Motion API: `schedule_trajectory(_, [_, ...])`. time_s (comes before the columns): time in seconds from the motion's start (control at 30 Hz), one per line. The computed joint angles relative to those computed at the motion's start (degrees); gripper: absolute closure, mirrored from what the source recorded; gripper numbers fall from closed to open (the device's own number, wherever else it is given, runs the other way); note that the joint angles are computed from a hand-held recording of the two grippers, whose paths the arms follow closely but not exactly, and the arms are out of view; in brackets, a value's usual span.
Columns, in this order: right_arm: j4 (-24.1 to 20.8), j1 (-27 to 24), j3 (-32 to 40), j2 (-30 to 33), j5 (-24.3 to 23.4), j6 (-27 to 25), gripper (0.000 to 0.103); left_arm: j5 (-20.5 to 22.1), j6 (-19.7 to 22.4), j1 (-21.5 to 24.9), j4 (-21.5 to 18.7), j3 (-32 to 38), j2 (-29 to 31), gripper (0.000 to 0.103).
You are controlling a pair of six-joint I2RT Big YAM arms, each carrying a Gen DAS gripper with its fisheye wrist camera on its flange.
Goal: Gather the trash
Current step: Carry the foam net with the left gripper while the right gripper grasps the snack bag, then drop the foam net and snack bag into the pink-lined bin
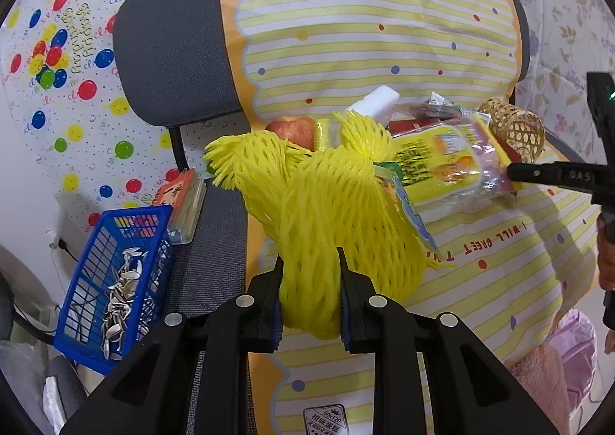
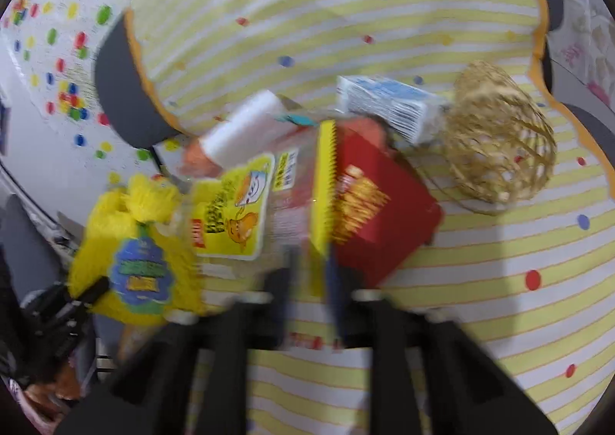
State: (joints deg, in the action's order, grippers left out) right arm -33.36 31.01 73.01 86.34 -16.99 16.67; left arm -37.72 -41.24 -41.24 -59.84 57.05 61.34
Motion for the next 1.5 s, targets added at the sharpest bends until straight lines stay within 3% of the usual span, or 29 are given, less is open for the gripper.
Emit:
schedule_trajectory(0.1, [2.9,1.2,-1.4,-3.4,-2.0,-0.3,0.101,-1.5,-1.4,-0.7,-1.6,0.6,-1.1,0.080])
schedule_trajectory(0.23, [5.6,3.8,-2.9,-9.6,0.3,-1.1,0.101,-5.0,-4.2,-3.5,-4.2,2.3,-3.2,0.080])
schedule_trajectory(0.43, [4.4,6.5,-5.2,-20.4,9.6,-2.9,0.101,-11.6,-6.7,-10.3,-7.1,7.4,-3.2,0.080])
schedule_trajectory(0.57, [0.7,6.7,-8.3,-29.2,17.0,-3.6,0.101,-12.1,-4.5,-14.7,-3.6,9.6,-1.5,0.080])
schedule_trajectory(0.77, [-8.3,6.2,-12.9,-42.2,29.3,-2.7,0.101,-5.9,5.1,-20.4,8.6,11.4,3.1,0.080])
schedule_trajectory(0.93, [-19.5,5.7,-17.2,-51.5,37.4,1.9,0.101,0.5,11.2,-24.3,16.3,13.9,9.8,0.080])
schedule_trajectory(1.1, [-27.2,0.7,-24.6,-59.7,36.6,7.2,0.101,5.7,12.7,-26.8,19.5,14.8,16.2,0.080])
schedule_trajectory(1.17, [-28.6,-2.5,-27.7,-62.0,34.7,7.7,0.101,8.0,12.7,-27.4,20.4,14.9,18.6,0.080])
schedule_trajectory(1.5, [-32.9,-6.5,-36.4,-66.9,33.4,11.0,0.101,12.9,15.1,-28.9,20.5,18.0,26.9,0.079])
